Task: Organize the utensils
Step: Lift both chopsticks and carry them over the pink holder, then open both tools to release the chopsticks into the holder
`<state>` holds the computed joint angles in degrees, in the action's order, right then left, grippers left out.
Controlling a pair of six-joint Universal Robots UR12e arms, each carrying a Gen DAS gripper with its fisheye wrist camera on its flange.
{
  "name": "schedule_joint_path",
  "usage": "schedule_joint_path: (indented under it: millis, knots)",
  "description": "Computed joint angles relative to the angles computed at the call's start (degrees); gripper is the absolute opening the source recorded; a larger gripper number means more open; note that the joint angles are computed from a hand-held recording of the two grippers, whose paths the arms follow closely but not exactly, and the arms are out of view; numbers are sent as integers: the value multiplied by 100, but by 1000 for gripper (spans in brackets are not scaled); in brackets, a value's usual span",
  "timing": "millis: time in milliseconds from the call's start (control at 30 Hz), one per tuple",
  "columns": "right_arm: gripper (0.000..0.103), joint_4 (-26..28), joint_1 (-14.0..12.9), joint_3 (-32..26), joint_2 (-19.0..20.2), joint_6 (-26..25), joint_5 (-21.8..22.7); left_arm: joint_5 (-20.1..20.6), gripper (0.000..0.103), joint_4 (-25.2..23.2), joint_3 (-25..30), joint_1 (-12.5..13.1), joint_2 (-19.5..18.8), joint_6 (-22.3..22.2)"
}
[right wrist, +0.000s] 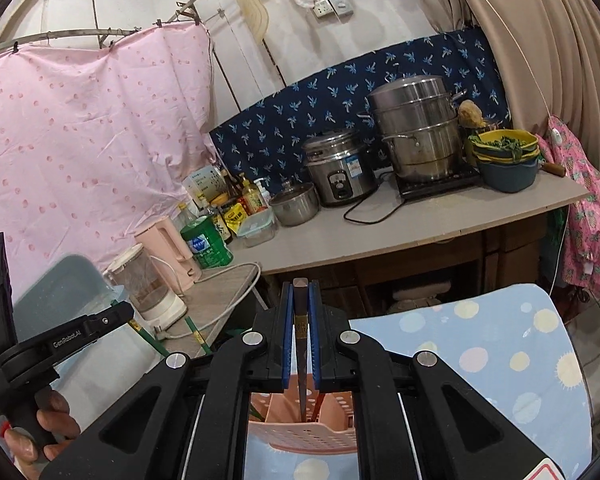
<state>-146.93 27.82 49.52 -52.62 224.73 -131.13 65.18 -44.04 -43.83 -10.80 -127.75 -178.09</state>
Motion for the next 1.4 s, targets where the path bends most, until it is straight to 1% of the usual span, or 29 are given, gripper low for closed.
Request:
schedule_joint_path:
  millis: [100,267,300,333,367,433,533,633,733,867,1000,1167,1300,1400]
  knots:
    - [7,131,-24,52,-3,108,55,43,7,-87,13,-21,-38,53]
    - [8,285,-39,41,15,153,95,111,7,-201,-5,-43,-59,93]
    - [11,250,-29,60,10,162,44,154,8,-171,-42,-47,-47,70]
    - [14,254,-24,65,4,165,22,157,10,-139,-81,-42,-32,63]
    - [15,248,-16,79,-8,163,-4,135,13,-130,-94,-36,-27,76]
    - [15,184,3,128,-44,151,-46,144,25,-140,-124,-27,-1,85]
    - [16,50,48,206,-107,109,-111,176,35,-47,-245,-6,76,56]
    - [22,-14,120,263,-159,40,-218,211,37,60,-434,16,199,70]
    - [23,-25,198,354,-226,23,-266,245,37,113,-645,35,334,140]
    - [23,28,319,553,-341,116,-312,378,37,298,-1066,53,582,281]
    - [23,221,449,732,-437,245,-398,630,37,531,-1553,60,857,460]
    - [23,514,602,902,-518,445,-410,878,37,680,-2095,79,1161,714]
    - [23,719,711,1017,-575,592,-427,1058,37,730,-2471,84,1361,908]
    - [23,893,793,1092,-607,702,-420,1102,37,710,-2708,108,1484,993]
